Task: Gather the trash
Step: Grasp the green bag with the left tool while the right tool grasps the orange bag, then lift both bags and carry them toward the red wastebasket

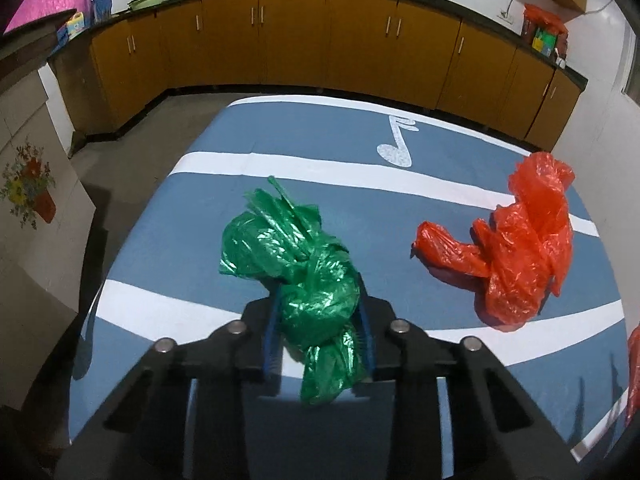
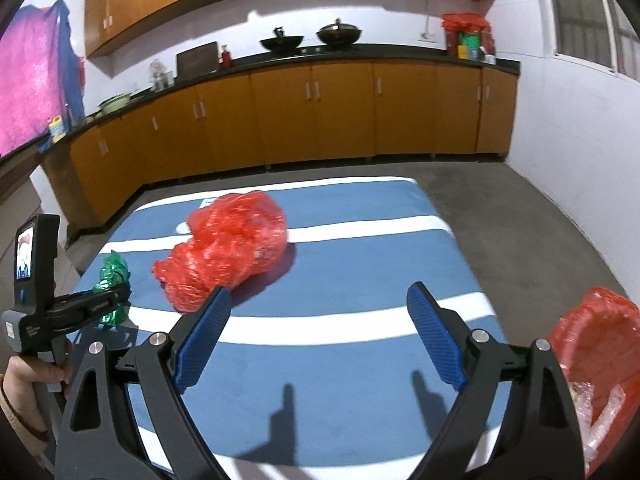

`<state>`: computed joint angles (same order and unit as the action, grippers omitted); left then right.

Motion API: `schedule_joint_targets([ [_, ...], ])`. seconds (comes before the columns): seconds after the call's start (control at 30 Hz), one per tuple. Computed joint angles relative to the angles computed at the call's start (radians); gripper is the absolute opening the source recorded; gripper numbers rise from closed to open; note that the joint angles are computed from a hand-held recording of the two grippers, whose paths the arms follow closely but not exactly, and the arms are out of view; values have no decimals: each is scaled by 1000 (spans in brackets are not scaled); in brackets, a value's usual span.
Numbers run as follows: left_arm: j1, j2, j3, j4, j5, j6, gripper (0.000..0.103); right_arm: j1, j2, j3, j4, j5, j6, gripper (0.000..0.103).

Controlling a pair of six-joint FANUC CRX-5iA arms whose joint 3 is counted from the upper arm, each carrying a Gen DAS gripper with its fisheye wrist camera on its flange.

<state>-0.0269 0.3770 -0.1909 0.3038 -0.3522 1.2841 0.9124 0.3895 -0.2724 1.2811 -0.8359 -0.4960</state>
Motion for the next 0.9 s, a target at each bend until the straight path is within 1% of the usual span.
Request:
schedule_joint_targets([
  [0.13, 16, -36, -75, 118, 46, -107, 30, -27, 51, 74, -21, 70, 45, 89],
  [0.2, 26, -60, -131, 235, 73, -206, 30, -38, 88, 131, -47, 100, 79, 89],
  [0.23, 29, -75, -160, 296, 85, -260, 30, -41, 107, 161, -63, 106, 101, 89],
  [0.33, 33, -113, -219, 399, 114, -347, 30, -44, 170, 259, -118, 104, 176, 89],
  [0.4, 32, -137, -259, 472, 141, -416, 30, -42, 225, 347, -174, 80, 249, 89],
  [0.5, 35, -165, -290, 495, 171, -451, 30, -41, 277, 436, -259, 50, 331, 89],
  [0.57, 37, -176, -300, 496, 180, -460, 30, -38, 325, 521, -357, 4, 421, 89],
  [0.6, 37, -180, -304, 498, 184, -465, 30, -37, 335, 539, -385, -9, 448, 89],
  [0.63, 39, -181, -304, 490, 185, -463, 30, -36, 346, 557, -421, -19, 483, 87],
  [0.7, 42, -184, -305, 476, 181, -452, 30, -39, 336, 545, -480, 4, 534, 70],
  [0.8, 43, -185, -305, 469, 171, -443, 30, -36, 282, 458, -463, 49, 503, 56],
  [0.9, 30, -190, -315, 504, 172, -472, 30, -30, 237, 392, -443, 58, 479, 49],
])
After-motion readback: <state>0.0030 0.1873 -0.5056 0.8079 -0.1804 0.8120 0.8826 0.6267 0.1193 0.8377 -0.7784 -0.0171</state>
